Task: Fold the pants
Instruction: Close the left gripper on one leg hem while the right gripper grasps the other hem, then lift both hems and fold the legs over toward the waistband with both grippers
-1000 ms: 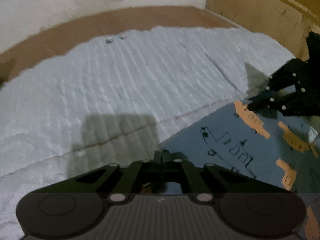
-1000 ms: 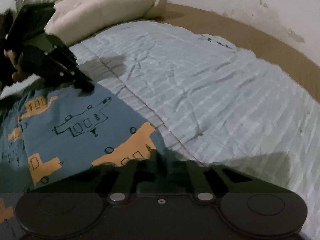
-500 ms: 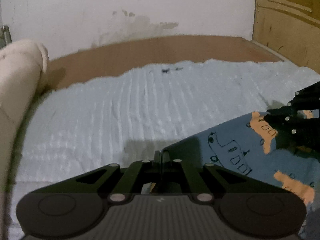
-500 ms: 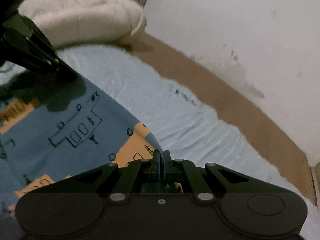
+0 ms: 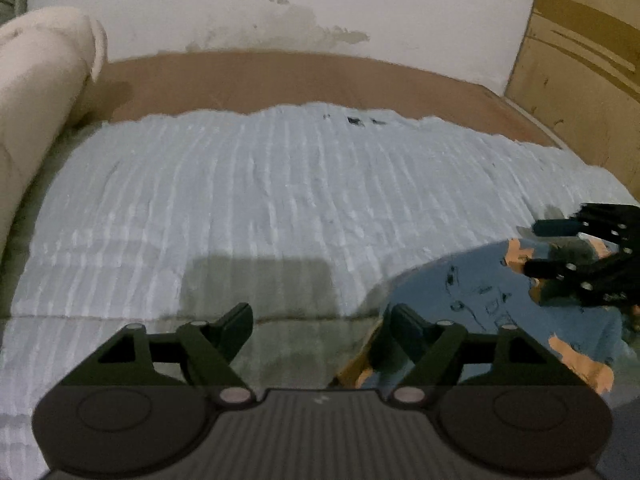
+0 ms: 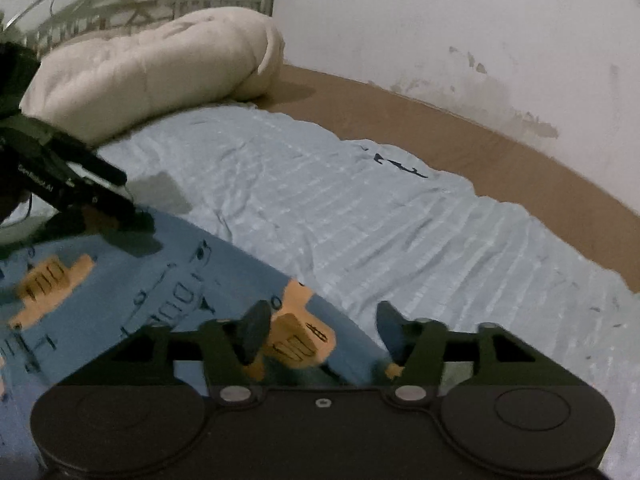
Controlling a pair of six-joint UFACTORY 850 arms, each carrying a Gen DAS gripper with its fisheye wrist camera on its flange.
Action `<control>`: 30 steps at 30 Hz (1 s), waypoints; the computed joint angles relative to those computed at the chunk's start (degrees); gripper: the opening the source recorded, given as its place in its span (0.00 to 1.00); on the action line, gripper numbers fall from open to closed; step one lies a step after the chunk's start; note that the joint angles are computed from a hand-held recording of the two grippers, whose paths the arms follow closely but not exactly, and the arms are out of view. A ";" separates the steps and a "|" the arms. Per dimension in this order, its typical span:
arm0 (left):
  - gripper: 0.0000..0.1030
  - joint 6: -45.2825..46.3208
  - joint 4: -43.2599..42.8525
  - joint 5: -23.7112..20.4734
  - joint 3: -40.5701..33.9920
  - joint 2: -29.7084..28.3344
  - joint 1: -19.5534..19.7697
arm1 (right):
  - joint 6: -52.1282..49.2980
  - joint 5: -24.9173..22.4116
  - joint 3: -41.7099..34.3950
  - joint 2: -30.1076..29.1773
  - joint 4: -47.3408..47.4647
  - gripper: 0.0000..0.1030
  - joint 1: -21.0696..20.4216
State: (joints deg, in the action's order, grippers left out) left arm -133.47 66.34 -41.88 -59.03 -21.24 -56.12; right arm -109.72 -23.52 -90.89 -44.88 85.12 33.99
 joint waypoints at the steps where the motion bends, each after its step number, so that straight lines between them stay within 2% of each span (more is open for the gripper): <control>1: 0.50 0.36 -0.01 0.71 0.23 0.22 -0.03 | 2.91 0.32 -0.66 -0.44 -2.44 0.61 0.13; 2: 0.29 0.95 -0.33 1.33 0.31 0.35 -0.12 | 6.80 0.57 -1.48 -0.97 -5.76 0.60 0.23; 4: 0.12 4.10 -2.31 2.42 -0.79 -0.43 -0.10 | 14.25 0.45 -3.10 -2.12 -11.55 0.44 0.24; 5: 0.06 5.50 -3.25 1.46 -1.72 -1.11 -0.45 | 15.13 0.17 -3.14 -2.24 -11.60 0.28 0.14; 6: 0.02 5.33 -3.13 0.91 -2.25 -1.50 -0.81 | 14.82 -0.06 -3.03 -2.28 -10.49 0.18 0.00; 9: 0.01 2.25 -2.17 -1.37 -3.16 -2.00 -2.06 | 9.13 -0.38 -0.33 -0.52 -4.34 0.06 -0.34; 11: 0.01 1.15 -1.86 -4.01 -3.58 -1.88 -3.46 | 3.90 0.08 2.01 1.39 -0.27 0.04 -0.33; 14: 0.00 1.40 -2.73 -7.28 -4.18 -1.09 -5.60 | -7.00 -0.55 7.47 5.87 9.19 0.03 -0.67; 20: 0.00 3.23 -4.75 -17.28 -8.21 -1.10 -11.96 | -25.83 -3.14 20.09 16.80 25.15 0.03 -1.71; 25: 0.00 7.54 -5.06 -25.77 -14.19 -3.89 -17.92 | -34.76 -5.87 31.74 27.10 31.64 0.01 -3.10; 30: 0.00 10.41 -5.39 -31.67 -20.06 -7.95 -22.88 | -43.52 -7.39 43.41 37.63 35.88 0.01 -4.29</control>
